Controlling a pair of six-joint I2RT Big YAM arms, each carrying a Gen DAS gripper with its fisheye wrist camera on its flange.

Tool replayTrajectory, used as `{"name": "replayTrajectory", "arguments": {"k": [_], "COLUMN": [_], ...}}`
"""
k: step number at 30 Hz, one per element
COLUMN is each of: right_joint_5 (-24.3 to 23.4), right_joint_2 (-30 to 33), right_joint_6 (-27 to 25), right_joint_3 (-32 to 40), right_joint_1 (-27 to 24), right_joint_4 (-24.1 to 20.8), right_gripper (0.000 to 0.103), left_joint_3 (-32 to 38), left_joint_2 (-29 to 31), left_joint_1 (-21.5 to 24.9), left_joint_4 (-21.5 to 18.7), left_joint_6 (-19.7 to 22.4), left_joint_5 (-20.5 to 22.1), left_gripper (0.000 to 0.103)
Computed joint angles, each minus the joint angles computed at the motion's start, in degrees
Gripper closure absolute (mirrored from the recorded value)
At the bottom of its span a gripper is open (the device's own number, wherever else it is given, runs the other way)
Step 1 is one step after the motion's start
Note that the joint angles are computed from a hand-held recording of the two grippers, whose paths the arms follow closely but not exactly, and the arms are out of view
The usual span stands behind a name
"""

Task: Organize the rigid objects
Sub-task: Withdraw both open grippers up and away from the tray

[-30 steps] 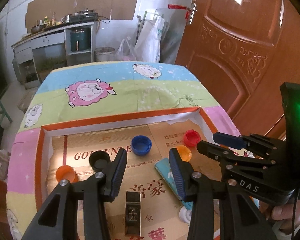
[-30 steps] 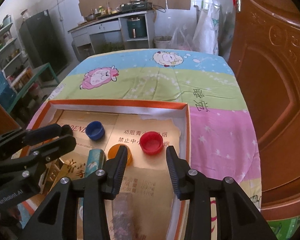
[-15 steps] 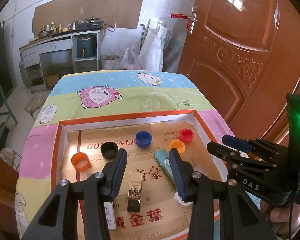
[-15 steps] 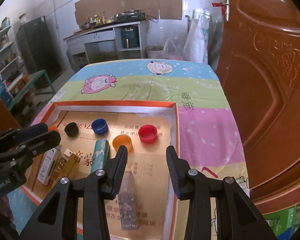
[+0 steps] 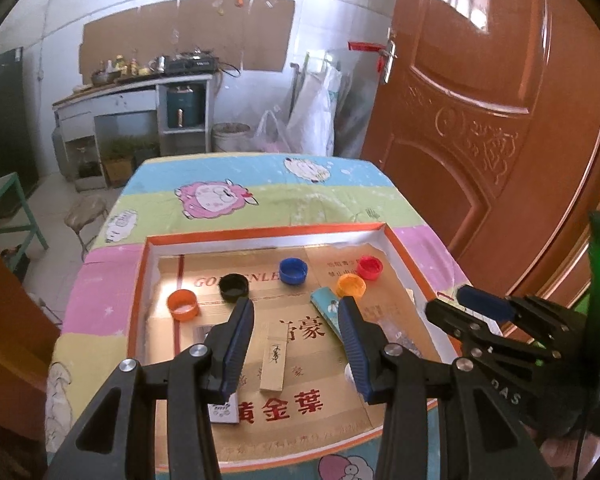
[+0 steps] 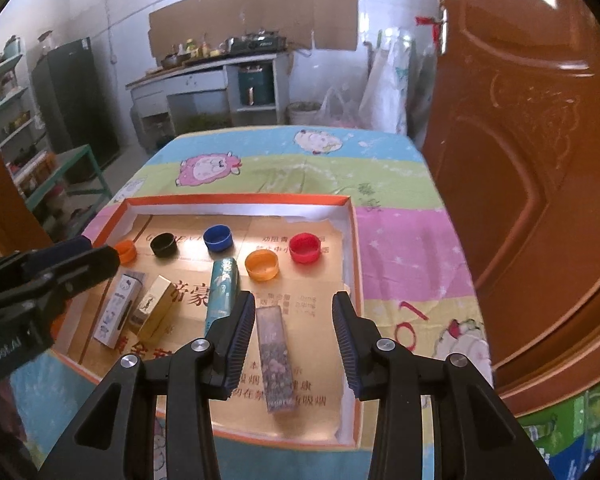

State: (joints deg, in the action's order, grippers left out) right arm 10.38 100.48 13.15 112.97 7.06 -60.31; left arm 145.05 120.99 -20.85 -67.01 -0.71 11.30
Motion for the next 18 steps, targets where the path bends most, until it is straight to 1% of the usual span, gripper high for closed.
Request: {"name": "replayTrajectory", "arguments": {"k": [1, 2, 4, 6, 7, 9, 11, 12, 14, 15, 16, 18], "right_joint_5": [0.51, 1.09, 2.24, 3.38, 3.62, 4.3, 5.34, 5.76, 6.48, 6.9, 7.44, 9.39], "right_joint_2": [-0.77, -1.6, -3.02, -4.52, -5.1, -6.57, -8.16, -8.81, -10.33, -11.21, -12.11, -13.81], "right_joint_6": [0.33, 0.72, 1.37, 2.17, 2.5, 3.35, 4.0, 4.23, 4.87, 5.3, 5.74, 6.52], "right_joint_3": [-0.88, -1.82, -3.29, -4.82, -5.4, -6.76, -8.35, -8.83, -10.27, -11.11, -11.95, -13.46], "right_joint_1": [0.33, 0.73, 1.63, 2.71, 3.11, 4.1, 5.13, 5.59, 6.7, 7.31, 7.91, 9.27], "right_joint_4": [0.5, 0.98, 1.62, 2.24, 2.48, 2.92, 3.52, 3.57, 4.05, 4.2, 4.3, 4.18], "right_gripper": [0.062, 0.062, 0.062, 0.062, 0.062, 0.062, 0.061, 0.061, 0.061, 0.061, 0.061, 0.061], "left_joint_3": [-3.57, -4.9, -10.7, -13.96, -16.9, -21.16, -26.2, -29.96, -35.18, -36.59, -39.0, -41.21], "left_joint_2": [-2.21, -3.12, -6.87, -9.05, -11.01, -13.88, -17.32, -19.95, -23.66, -24.73, -26.58, -28.58], "left_joint_1": [-0.12, -0.18, -0.56, -0.74, -0.82, -1.05, -1.66, -2.53, -3.41, -3.48, -3.37, -3.15], "left_joint_4": [2.38, 3.26, 7.12, 8.92, 10.52, 13.06, 16.06, 18.1, 21.03, 21.86, 23.29, 23.68], "left_joint_6": [-0.19, -0.19, -0.29, -0.83, -1.4, -2.16, -2.79, -3.71, -5.6, -6.01, -6.41, -6.65], "left_joint_5": [-1.22, -1.92, -4.48, -5.23, -5.38, -7.33, -11.86, -17.28, -23.13, -23.55, -22.65, -21.13], "left_gripper": [0.059, 0.059, 0.059, 0.059, 0.059, 0.059, 0.059, 0.059, 0.059, 0.059, 0.059, 0.059]}}
